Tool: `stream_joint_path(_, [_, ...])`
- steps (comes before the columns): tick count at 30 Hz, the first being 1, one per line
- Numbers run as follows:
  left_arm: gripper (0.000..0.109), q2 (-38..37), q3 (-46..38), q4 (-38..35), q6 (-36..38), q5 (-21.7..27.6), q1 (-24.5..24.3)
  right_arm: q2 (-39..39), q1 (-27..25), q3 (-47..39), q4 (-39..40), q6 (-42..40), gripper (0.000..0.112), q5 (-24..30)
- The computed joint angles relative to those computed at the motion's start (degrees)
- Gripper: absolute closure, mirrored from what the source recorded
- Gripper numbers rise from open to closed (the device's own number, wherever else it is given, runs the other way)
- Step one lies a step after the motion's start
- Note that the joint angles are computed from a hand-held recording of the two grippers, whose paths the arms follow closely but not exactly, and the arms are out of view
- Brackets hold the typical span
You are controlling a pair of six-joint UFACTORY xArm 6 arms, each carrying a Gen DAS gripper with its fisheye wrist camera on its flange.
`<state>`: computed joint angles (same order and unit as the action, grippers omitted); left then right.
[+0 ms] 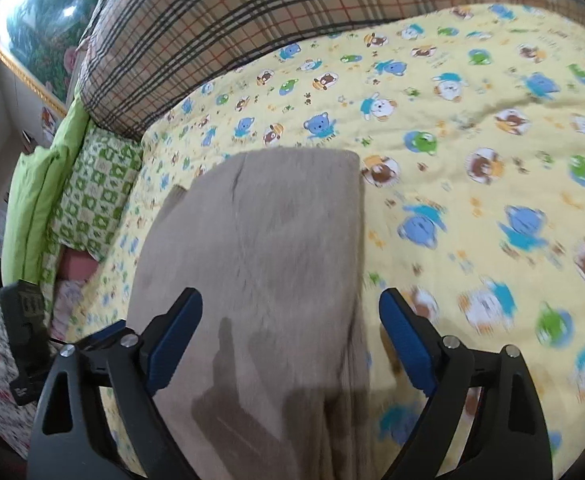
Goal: Fold small clothes
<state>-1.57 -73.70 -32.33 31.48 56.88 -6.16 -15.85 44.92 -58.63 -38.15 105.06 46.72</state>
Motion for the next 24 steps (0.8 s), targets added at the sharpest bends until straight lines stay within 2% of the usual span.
stream_joint_path(5, [0.013, 9.9, -11.0, -2.3, -1.9, 4.0, -0.9, 0.2, -5.6, 2.2, 1.0, -2.0, 0.048, -7.1])
stream_joint_path(7, [0.013, 14.3, -16.0, -2.9, -3.3, 5.7, -1.2, 0.8, -7.6, 2.7, 2.2, -3.8, 0.054, -9.5])
stream_joint_path(9, [0.019, 17.8, -19.7, -4.2, -4.3, 6.3, -1.3, 1.3, -9.1, 3.1, 2.4, -4.6, 0.066, -11.9])
stream_joint_path(10, [0.035, 19.0, -20.7, -6.0, -3.8, 6.2, -1.2, 1.7, -9.5, 3.1, 2.4, -5.0, 0.077, -13.0])
stream_joint_path(11, [0.054, 19.9, -21.3, -8.5, -2.5, 6.8, -1.0, 2.1, -9.7, 2.6, 2.4, -5.7, 0.082, -13.0])
stream_joint_path(13, [0.067, 18.9, -19.7, -11.3, 0.3, 5.6, -0.9, 3.1, -9.5, 1.3, 2.0, -8.0, 0.093, -13.1])
stream_joint_path(14, [0.072, 16.7, -16.9, -11.2, 2.1, 2.8, -1.4, 3.3, -9.6, 0.9, 1.6, -9.0, 0.094, -14.1])
stream_joint_path(17, [0.078, 9.3, -8.0, -13.1, 8.5, -5.3, -2.3, 4.5, -8.7, -1.8, -7.1, -10.0, 0.1, -21.1])
stream_joint_path(18, [0.079, 8.5, -7.0, -13.1, 8.8, -6.1, -2.3, 5.5, -7.6, -4.0, -8.3, -12.6, 0.101, -20.8])
stream_joint_path(19, [0.079, 8.6, -7.0, -13.0, 8.8, -6.2, -2.1, 6.5, -6.7, -6.0, -7.1, -15.7, 0.101, -18.2])
stream_joint_path(20, [0.079, 9.3, -7.8, -12.5, 8.7, -6.1, -2.1, 7.6, -5.6, -8.2, -5.1, -17.8, 0.101, -13.2])
stream_joint_path(24, [0.079, 11.7, -10.7, -10.7, 8.2, -5.3, -2.5, 5.1, -7.4, -4.5, -2.4, -11.6, 0.103, -5.0])
